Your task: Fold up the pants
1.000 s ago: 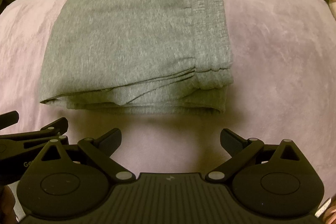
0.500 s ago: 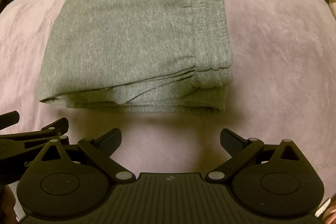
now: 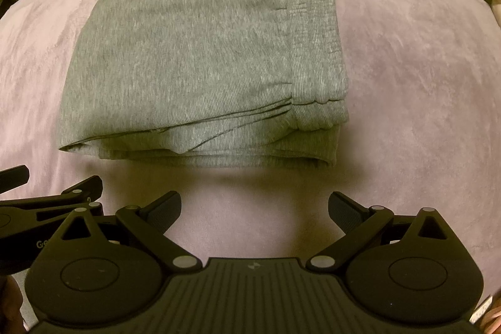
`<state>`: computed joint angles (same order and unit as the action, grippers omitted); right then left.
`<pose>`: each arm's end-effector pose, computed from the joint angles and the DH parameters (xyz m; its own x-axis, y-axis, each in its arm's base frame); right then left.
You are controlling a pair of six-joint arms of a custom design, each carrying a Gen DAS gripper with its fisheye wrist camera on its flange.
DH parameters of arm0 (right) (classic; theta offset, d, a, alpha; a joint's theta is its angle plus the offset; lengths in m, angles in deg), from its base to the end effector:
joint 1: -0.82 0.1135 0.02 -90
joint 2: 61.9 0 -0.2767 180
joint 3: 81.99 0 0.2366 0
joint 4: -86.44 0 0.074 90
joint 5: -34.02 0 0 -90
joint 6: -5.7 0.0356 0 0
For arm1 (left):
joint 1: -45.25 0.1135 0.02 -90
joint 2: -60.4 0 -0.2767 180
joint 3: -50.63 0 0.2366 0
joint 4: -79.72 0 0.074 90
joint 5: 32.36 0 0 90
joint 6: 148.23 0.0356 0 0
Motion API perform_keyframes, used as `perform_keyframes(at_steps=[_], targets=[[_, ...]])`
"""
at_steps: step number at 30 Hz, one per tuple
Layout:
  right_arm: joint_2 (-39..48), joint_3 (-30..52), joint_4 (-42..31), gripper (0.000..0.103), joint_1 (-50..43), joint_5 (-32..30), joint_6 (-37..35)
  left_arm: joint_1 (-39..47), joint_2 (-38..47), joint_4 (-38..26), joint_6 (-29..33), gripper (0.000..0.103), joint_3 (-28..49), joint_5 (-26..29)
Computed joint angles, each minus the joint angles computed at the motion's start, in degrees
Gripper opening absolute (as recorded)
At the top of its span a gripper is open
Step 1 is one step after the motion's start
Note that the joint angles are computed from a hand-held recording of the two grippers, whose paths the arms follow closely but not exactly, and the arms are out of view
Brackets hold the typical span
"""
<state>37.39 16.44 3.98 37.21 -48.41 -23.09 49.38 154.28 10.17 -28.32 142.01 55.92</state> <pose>0.2555 0.1825 0.2745 -0.8897 0.4235 -0.1707 0.4234 0.9051 0.0389 0.3080 0.0233 0.2750 -0.8630 0.4374 -0.2529 0.4027 0.8978 0.1784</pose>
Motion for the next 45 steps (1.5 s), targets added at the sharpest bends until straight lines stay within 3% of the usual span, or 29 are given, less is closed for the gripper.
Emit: perform_keyframes(at_steps=[45], targets=[[0.6,0.76,-0.85,0.1,-0.23,-0.37,-0.22,-0.17,0.41,-0.91,0.25,0.098,0.53,-0.29]])
